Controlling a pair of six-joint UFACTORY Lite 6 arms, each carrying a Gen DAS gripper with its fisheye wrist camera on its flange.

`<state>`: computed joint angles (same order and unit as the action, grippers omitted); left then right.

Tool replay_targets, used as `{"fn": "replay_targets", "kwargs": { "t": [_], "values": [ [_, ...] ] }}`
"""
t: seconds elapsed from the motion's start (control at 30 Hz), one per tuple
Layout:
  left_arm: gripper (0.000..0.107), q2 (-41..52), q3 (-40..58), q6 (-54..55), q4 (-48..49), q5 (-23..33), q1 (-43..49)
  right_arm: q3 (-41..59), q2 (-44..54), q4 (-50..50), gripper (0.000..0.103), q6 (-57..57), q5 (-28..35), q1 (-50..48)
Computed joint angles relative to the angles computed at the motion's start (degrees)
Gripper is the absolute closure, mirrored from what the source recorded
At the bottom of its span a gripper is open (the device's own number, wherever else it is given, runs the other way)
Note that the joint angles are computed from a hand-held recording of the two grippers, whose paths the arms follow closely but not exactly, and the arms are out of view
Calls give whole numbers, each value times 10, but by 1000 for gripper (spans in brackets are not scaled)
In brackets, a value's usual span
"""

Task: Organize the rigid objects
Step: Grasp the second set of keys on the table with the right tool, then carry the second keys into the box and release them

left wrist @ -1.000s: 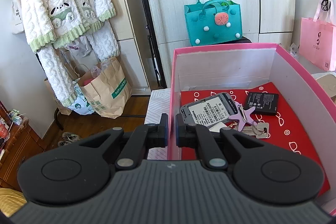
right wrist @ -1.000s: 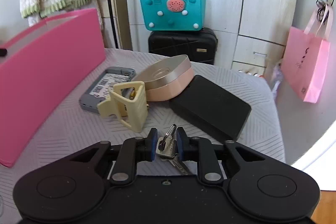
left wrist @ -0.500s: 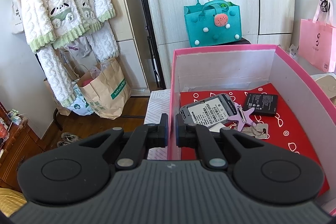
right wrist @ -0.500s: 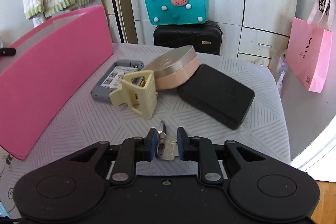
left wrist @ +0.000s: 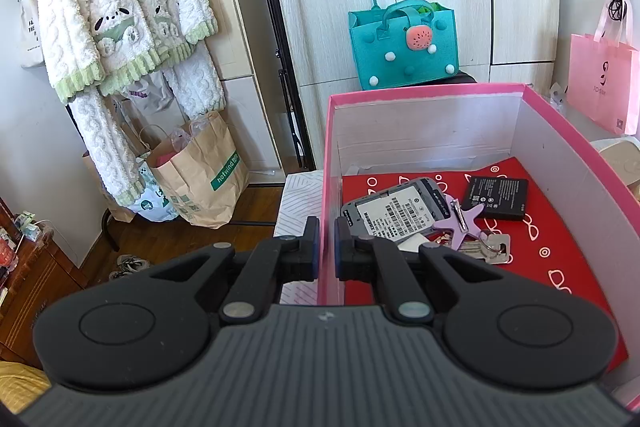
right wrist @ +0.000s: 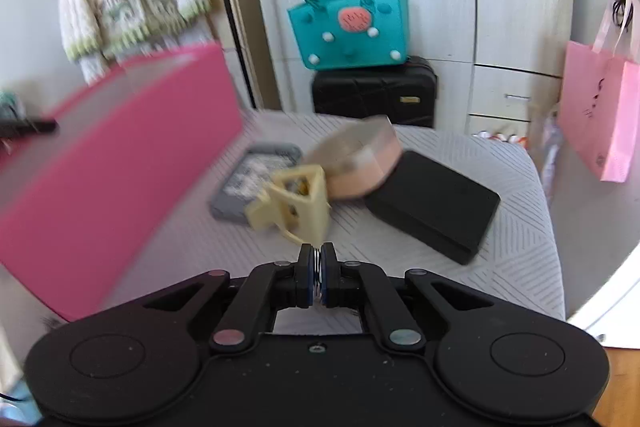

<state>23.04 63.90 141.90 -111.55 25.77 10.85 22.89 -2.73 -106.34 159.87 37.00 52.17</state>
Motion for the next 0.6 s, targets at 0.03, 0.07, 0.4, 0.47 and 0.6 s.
{"fn": "replay_targets", "kwargs": {
  "t": [0.03, 0.07, 0.4, 0.47, 0.6],
  "values": [
    [101, 0, 0, 0, 0, 1, 0, -8, -28, -12, 99, 2, -14, -6],
    [101, 0, 0, 0, -1, 2, 0, -12, -52, -17, 99, -3, -26, -10],
    [101, -3, -4, 8, -15, -2, -5, 113, -113, -14, 99, -131, -137, -52],
    [101, -3, -4, 2, -11, 2, -2, 170, -89, 11, 99, -183, -155, -54],
    [101, -2, -5, -4, -8, 13, 4, 269, -37, 18, 99, -234, -179, -46]
  ]
}}
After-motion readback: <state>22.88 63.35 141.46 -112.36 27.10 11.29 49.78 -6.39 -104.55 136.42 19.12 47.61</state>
